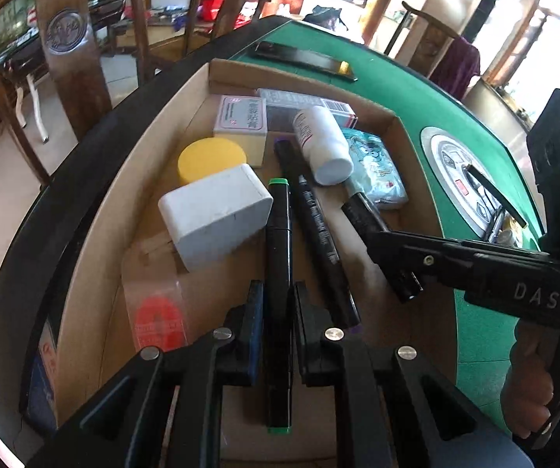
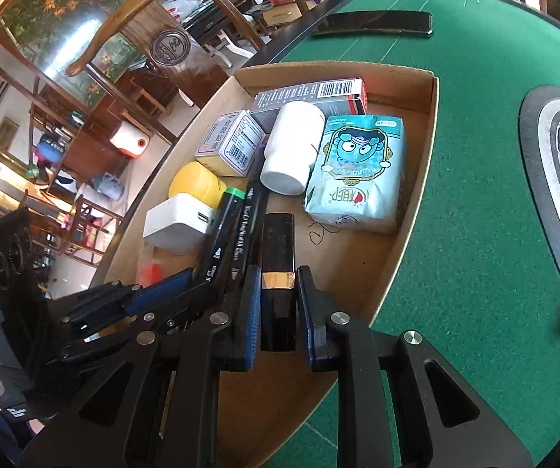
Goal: Organize objects
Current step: 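Carry the black tube and green-capped marker over the cardboard tray with both tools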
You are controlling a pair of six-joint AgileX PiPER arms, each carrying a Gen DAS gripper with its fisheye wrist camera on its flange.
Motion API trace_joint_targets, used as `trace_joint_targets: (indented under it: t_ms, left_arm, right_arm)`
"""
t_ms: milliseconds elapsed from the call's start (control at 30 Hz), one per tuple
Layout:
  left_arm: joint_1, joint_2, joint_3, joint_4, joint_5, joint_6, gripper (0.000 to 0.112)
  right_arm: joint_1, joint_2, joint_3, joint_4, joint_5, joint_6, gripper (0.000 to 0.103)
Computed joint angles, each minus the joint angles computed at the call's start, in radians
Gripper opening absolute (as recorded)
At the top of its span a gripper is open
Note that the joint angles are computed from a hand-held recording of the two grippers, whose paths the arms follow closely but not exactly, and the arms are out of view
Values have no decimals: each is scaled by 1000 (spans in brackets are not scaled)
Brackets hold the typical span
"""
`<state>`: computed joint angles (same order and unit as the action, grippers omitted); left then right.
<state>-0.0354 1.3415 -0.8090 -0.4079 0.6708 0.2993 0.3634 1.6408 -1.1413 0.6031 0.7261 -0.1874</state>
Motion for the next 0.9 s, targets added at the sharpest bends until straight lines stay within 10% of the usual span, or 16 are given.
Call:
trace_joint_targets:
  t_ms: [500, 900]
  left_arm:
    - [-109, 21, -52, 264, 29, -293, 13]
    - [79, 90, -123, 11, 175, 124, 14]
  right_arm:
    - [108, 13, -94, -351, 91, 451, 18]
    - [192, 89, -184, -417, 142, 638, 18]
